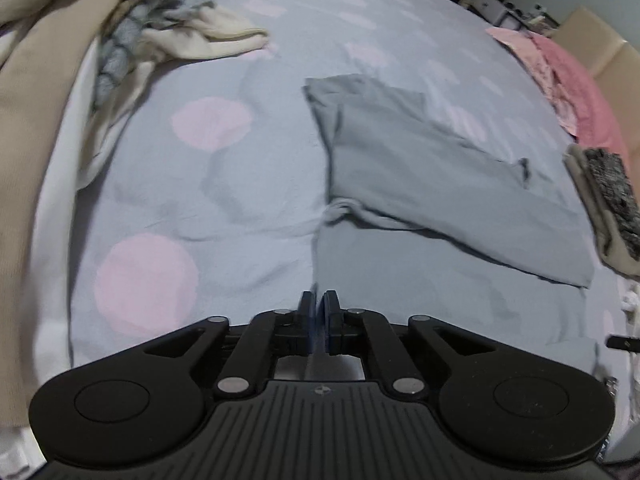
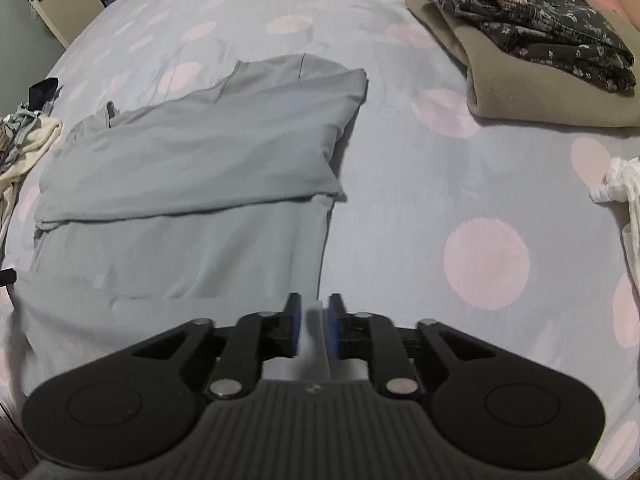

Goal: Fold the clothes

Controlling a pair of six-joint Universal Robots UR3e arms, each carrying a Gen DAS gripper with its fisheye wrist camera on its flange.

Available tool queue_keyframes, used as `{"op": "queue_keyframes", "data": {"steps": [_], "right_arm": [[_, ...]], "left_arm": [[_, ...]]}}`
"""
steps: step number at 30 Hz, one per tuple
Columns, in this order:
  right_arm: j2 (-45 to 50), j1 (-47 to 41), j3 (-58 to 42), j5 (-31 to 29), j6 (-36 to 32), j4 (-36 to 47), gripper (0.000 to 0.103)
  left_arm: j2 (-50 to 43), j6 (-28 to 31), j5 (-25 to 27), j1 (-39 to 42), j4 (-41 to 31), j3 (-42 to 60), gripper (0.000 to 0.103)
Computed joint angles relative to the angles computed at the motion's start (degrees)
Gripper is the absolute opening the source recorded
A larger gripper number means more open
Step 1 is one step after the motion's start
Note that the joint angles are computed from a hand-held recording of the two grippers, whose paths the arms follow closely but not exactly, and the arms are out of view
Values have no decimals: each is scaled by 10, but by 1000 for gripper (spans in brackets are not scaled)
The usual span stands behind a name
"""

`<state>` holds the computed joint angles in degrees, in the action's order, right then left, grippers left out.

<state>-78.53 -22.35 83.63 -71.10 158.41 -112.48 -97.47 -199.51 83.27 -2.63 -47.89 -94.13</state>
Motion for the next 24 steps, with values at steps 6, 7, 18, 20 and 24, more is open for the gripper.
{"op": "queue_keyframes", "data": {"steps": [6,7,18,20,24], "right_arm": [[-41,-4,55,26,-36,-39,27],[-52,-6,66,37,-47,-41,29],[-221,-7,281,41,-231,-133,44],[-258,-12,318,33,-280,-133,44],[-349,-32,394,26,-401,-124,45]], "left_arm": [[49,22,102,-57,44,-36,26],[57,30,117,-68,47,-43,27],[86,168,198,-199,55,-74,32],[88,197,212,-221,55,-83,32],[107,258,218,-251,33,-99,32]]}}
